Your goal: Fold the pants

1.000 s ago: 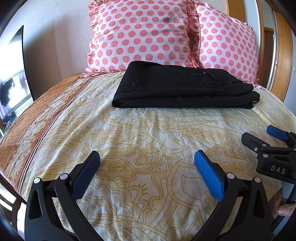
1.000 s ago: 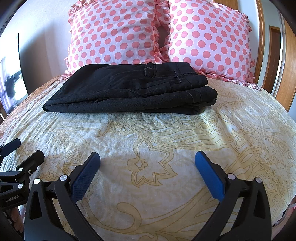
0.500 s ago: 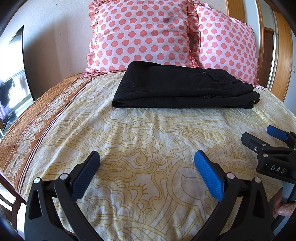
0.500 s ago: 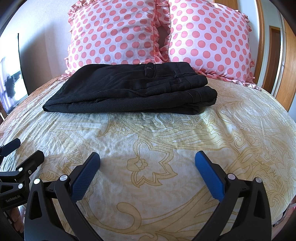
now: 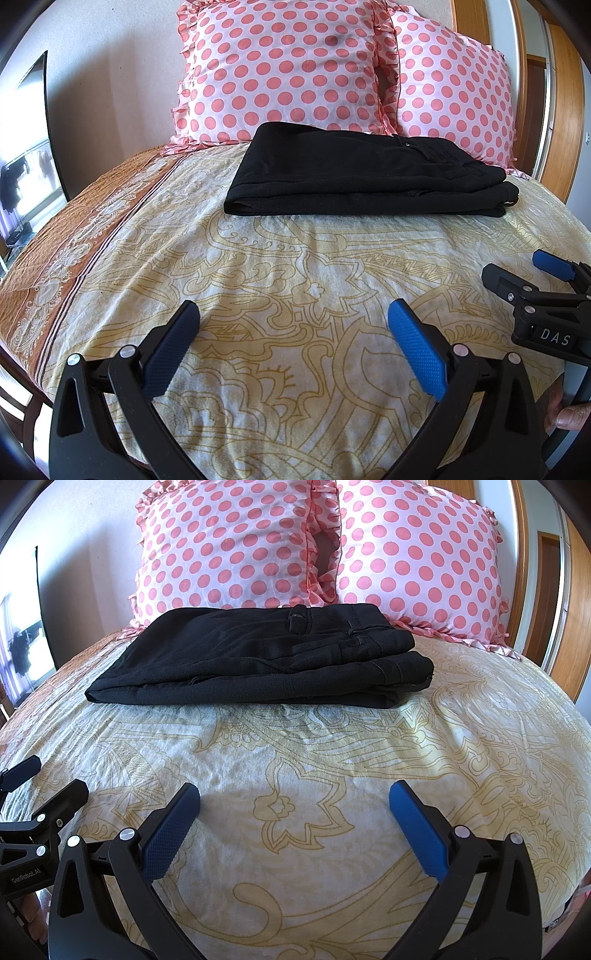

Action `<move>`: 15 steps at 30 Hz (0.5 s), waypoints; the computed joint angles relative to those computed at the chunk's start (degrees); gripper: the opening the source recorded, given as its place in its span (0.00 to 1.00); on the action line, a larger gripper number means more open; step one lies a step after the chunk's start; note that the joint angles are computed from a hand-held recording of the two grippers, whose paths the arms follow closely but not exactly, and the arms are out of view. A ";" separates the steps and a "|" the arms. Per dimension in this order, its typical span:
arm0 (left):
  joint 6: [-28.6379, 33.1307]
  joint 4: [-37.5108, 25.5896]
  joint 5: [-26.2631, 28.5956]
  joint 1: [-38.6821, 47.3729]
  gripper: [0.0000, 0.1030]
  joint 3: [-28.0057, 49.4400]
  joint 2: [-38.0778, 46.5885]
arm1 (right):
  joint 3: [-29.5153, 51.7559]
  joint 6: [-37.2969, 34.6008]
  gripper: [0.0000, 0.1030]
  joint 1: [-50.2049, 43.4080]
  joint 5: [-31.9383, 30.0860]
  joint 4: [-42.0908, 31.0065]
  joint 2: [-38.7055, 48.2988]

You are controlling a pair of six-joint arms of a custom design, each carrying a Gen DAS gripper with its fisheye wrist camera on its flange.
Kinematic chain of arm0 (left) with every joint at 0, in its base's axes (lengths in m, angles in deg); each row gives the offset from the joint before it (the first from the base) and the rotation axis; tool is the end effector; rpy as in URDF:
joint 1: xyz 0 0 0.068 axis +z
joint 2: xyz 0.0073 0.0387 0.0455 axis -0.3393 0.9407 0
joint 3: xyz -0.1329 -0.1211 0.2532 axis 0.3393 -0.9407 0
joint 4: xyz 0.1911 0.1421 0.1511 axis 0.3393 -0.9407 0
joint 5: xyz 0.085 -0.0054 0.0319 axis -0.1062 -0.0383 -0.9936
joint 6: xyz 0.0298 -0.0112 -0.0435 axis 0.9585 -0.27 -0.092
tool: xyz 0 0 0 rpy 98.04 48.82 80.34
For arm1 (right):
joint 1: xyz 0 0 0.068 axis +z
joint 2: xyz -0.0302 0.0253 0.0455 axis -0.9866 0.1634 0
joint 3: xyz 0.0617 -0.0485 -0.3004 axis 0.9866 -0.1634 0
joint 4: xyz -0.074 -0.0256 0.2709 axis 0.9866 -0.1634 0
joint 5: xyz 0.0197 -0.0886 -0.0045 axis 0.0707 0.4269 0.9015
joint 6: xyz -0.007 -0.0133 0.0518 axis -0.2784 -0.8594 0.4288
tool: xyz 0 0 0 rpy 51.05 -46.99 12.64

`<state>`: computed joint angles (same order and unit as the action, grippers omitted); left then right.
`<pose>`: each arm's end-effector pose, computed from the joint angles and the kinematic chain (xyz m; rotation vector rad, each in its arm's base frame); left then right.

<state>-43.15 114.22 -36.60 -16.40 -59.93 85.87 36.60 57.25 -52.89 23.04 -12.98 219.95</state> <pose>0.2428 0.0153 -0.0233 -0.0489 2.2354 0.0705 0.3087 0.1515 -0.0255 -0.0643 2.2732 0.1077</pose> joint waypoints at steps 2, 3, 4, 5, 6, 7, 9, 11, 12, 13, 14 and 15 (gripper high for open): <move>0.01 -0.05 0.02 0.02 0.98 0.01 -0.02 | 0.00 0.00 0.99 0.00 0.00 0.02 0.01; -0.01 -0.07 0.00 0.00 0.98 -0.01 -0.04 | -0.01 0.00 0.99 0.01 0.01 0.04 0.03; -0.03 -0.09 -0.02 -0.02 0.98 -0.02 -0.04 | -0.01 0.00 0.99 0.01 0.01 0.04 0.03; -0.03 -0.09 -0.02 -0.02 0.98 -0.02 -0.04 | -0.01 0.00 0.99 0.01 0.01 0.04 0.03; -0.03 -0.09 -0.02 -0.02 0.98 -0.02 -0.04 | -0.01 0.00 0.99 0.01 0.01 0.04 0.03; -0.05 -0.02 -0.09 -0.07 0.98 -0.02 0.02 | -0.01 0.00 0.99 0.01 0.01 0.04 0.03; -0.09 0.08 -0.16 -0.15 0.98 -0.04 0.18 | -0.01 0.00 0.99 0.01 0.01 0.04 0.03; 0.05 -0.39 0.02 0.01 0.98 -0.10 -0.20 | -0.02 0.01 0.99 0.03 0.03 0.08 0.05; 0.06 -0.77 0.00 0.00 0.98 -0.04 -0.37 | -0.01 0.01 0.99 0.02 0.03 0.05 0.03; 0.09 -1.30 0.00 -0.01 0.98 -0.02 -0.76 | -0.03 0.02 0.99 0.05 0.05 0.10 0.06; 0.16 -2.09 0.06 0.02 0.98 0.02 -1.42 | -0.03 0.02 0.99 0.05 0.05 0.10 0.06; 0.25 -2.95 0.09 0.04 0.98 0.16 -1.90 | -0.03 0.02 0.99 0.05 0.05 0.10 0.06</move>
<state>-42.90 111.27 -36.51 -16.36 -59.77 83.97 36.57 57.27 -52.84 23.09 -12.88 220.02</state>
